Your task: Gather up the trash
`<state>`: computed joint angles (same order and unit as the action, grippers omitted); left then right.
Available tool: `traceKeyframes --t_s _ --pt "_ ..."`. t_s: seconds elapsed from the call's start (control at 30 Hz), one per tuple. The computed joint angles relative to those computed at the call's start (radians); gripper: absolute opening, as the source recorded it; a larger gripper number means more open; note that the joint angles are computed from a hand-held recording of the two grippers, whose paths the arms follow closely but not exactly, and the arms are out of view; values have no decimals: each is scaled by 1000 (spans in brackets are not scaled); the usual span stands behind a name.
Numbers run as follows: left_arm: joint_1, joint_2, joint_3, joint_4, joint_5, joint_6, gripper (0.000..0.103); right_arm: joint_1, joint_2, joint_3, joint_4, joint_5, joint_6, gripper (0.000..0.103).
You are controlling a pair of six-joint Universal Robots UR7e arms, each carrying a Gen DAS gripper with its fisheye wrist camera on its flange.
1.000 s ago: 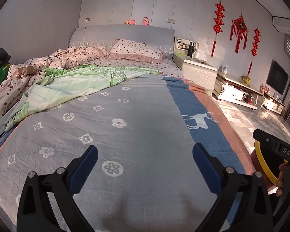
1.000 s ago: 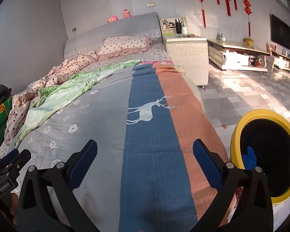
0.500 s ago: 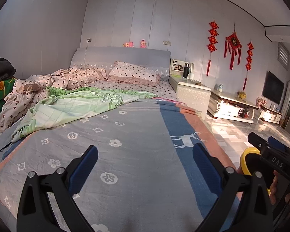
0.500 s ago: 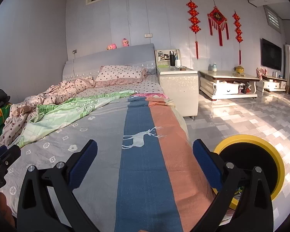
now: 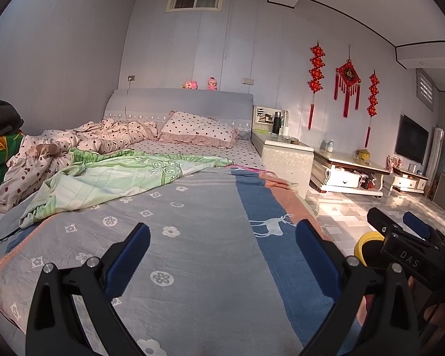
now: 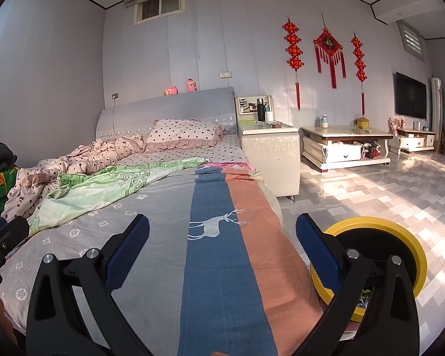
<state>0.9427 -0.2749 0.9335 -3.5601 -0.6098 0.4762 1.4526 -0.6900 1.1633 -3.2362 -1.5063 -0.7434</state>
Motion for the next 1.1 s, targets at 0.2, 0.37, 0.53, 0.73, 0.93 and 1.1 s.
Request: traceKeyframes --t_s 0.2,0.37,0.53,0.73,0.93,1.1 --pt "-6 -8 18 -14 -10 0 95 3 2 4 -5 -5 1 95" --pt "-8 -7 20 -23 -16 9 95 0 1 13 -28 -2 -7 95" --pt "-10 -9 24 -23 -19 5 95 1 -1 26 -45 -1 -4 95" --pt "-12 -10 28 -28 -25 10 95 4 6 14 -42 -13 1 95" --pt "-13 -7 22 -22 -25 8 95 5 7 12 -40 -16 5 95" --pt "-11 -8 22 -17 -28 5 95 4 7 11 -39 -20 6 95"
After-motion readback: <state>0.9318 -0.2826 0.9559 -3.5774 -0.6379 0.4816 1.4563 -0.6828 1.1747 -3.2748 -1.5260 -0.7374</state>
